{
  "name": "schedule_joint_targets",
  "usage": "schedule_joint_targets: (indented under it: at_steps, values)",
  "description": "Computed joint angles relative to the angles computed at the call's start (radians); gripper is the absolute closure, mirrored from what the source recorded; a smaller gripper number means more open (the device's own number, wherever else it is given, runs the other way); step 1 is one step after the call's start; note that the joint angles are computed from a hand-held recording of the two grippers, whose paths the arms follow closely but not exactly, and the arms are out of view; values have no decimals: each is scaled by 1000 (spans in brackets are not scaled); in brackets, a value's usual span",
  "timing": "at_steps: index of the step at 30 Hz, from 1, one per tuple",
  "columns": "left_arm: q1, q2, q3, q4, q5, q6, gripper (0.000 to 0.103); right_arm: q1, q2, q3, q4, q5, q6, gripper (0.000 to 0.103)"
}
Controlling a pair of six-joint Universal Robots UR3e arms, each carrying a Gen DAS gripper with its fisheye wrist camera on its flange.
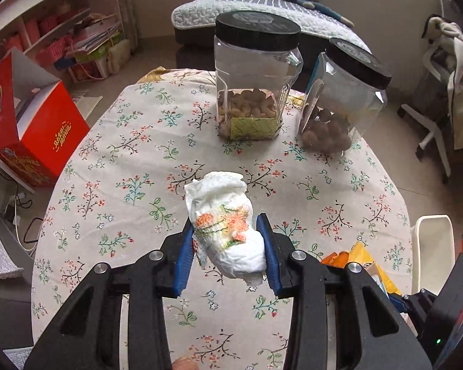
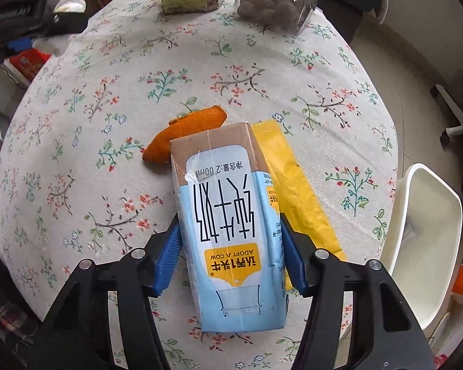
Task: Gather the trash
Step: 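Grasp the white tissue bundle with the left tool while the right tool grasps the milk carton, then carry tissue bundle and milk carton to the wastebasket and release both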
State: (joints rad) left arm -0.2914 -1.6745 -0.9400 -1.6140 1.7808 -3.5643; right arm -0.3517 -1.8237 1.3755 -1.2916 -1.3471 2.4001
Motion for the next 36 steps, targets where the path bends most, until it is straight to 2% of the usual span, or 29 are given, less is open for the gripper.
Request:
schedule_joint_targets:
  at_steps: [8, 13, 20, 27, 32, 36]
  values:
    - [105, 144, -34, -2, -29, 28, 64, -127, -18, -263, 166, 278, -7, 47]
    - [121, 207, -36, 29, -6, 1, 64, -225, -93, -277, 96, 444, 30, 47]
    - [-15, 187, 2, 96, 170, -63, 64, -328, -218, -182, -71, 561, 119, 46]
    - [-245, 96, 61, 168, 456, -145, 63, -456, -304, -100, -164, 629, 154, 46]
    - [-368, 5, 149, 181, 581, -156, 63, -575, -344, -110, -71, 697, 86, 46]
    - [-436, -67, 222, 175, 629, -153, 63, -726, -373, -181, 136, 786, -68, 46]
